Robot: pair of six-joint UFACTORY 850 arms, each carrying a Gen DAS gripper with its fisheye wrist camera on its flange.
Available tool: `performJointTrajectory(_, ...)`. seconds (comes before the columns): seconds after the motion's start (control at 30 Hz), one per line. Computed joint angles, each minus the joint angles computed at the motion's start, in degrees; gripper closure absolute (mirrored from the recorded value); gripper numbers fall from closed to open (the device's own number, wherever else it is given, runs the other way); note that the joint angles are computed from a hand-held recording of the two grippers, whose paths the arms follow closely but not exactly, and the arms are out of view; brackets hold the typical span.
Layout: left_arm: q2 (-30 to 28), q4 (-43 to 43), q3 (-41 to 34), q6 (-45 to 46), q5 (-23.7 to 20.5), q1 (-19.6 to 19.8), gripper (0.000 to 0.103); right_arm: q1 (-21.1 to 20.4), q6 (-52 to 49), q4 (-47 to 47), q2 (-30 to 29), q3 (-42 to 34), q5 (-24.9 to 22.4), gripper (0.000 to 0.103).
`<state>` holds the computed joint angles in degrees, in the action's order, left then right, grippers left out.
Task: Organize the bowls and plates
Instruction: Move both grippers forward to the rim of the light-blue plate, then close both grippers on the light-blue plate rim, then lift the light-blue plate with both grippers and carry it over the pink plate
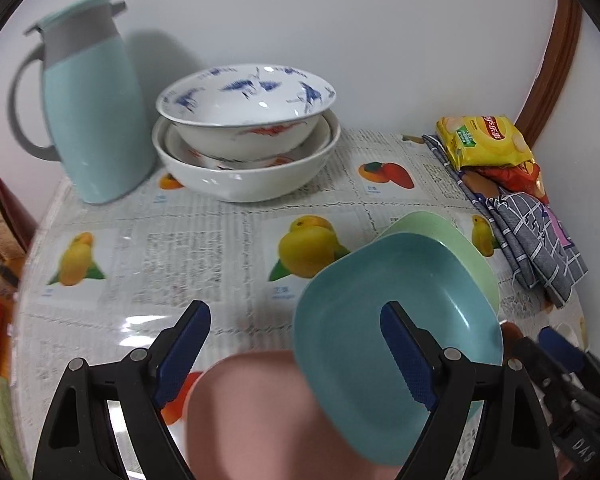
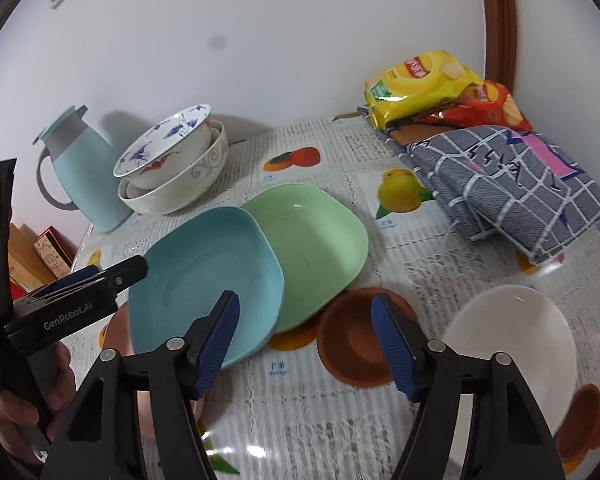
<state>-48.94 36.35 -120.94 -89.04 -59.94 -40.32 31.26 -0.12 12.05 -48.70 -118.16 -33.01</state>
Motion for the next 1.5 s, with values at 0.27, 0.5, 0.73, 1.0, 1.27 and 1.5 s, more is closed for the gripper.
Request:
performJointTrajectory(0.27,0.9,-2.8,4.2,-1.0,6.9,2.2,0.052,-0.1,-1.9,3.0,-4.9,-6.0,-3.2,0.045)
performJointTrajectory(0.5,0.9,-2.8,4.7,0.5,10.5,2.2,0.075,0.5,-1.1,1.4,-9.0,-11.8,-6.2,0.07)
performJointTrajectory(0.73,1.2,-1.4,5.2,-0.9,11.9,1.8,0.088,0.9,0.0,-0.2,-9.9,-12.6,-6.3,0.087)
performJointTrajectory(1.0,3.3,1.6,6.8,-4.7,12.4,0.1,0.091,-0.1,-2.1,4.9,-4.5,-5.4,-3.2,0.091)
performJointTrajectory(1.27,6.3,5.7,8.3,-8.8,10.9,-3.1,0.091,-0.6,-5.5,9.9,4.9,6.0,0.8,0.091)
performJointTrajectory(1.5,7.4,7.6,7.2,-10.9,6.8,-6.4,0.091,-0.8,-8.7,13.3,12.5,14.9,4.2,0.091)
